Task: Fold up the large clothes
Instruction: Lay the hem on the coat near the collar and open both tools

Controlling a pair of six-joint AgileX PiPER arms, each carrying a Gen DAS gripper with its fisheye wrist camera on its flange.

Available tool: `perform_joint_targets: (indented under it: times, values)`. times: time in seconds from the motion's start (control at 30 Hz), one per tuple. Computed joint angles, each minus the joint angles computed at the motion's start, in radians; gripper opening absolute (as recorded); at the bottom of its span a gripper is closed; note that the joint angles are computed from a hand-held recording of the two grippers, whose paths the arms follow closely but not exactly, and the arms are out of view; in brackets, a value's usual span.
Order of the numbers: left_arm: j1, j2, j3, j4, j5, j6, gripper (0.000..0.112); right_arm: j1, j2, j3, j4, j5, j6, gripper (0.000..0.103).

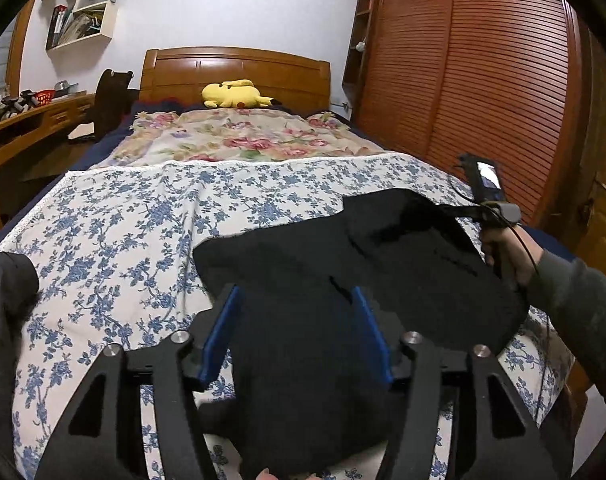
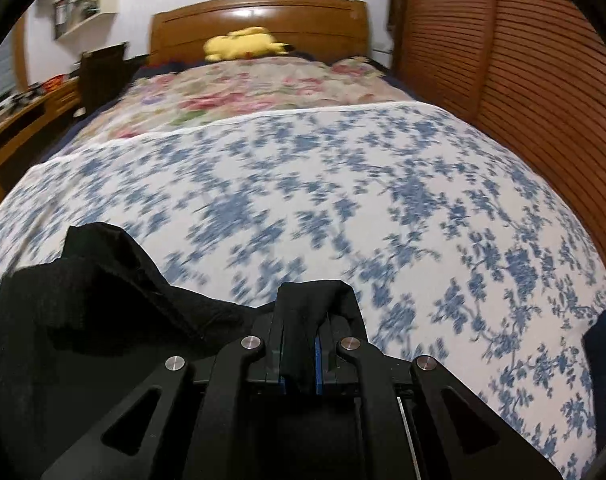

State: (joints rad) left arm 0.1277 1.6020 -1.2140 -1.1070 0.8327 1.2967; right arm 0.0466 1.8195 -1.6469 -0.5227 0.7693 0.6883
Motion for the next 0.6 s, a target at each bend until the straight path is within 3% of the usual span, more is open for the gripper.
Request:
perform_joint_targets:
  times: [0.1, 0.2, 0.27, 0.37, 0.43, 0.6]
  values:
    - [-0.009, 0.000, 0.003, 0.004, -0.007, -0.005, 0.063, 0.002, 0.051, -0.086, 0.055, 0.063, -0.081, 0.008]
    - [-0.028, 0.000, 0.008, 0.014, -0.019, -0.017, 0.064, 0.006, 0.046, -0.114, 0.098, 0.080, -0.139, 0.019]
    - [-0.042, -0.001, 0.015, 0.018, -0.027, -0.018, 0.064, -0.007, 0.016, -0.099, 0.164, 0.067, -0.200, 0.042]
    - [-0.068, -0.007, 0.026, 0.026, -0.042, -0.016, 0.064, -0.019, -0.032, -0.066, 0.179, 0.061, -0.239, 0.066]
    - [-0.085, -0.012, 0.031, 0.034, -0.034, -0.014, 0.064, -0.013, -0.076, -0.027, 0.143, 0.067, -0.223, 0.071]
    - [-0.112, -0.025, 0.048, 0.033, -0.033, -0.011, 0.064, 0.044, -0.219, 0.164, 0.057, 0.047, -0.167, 0.072]
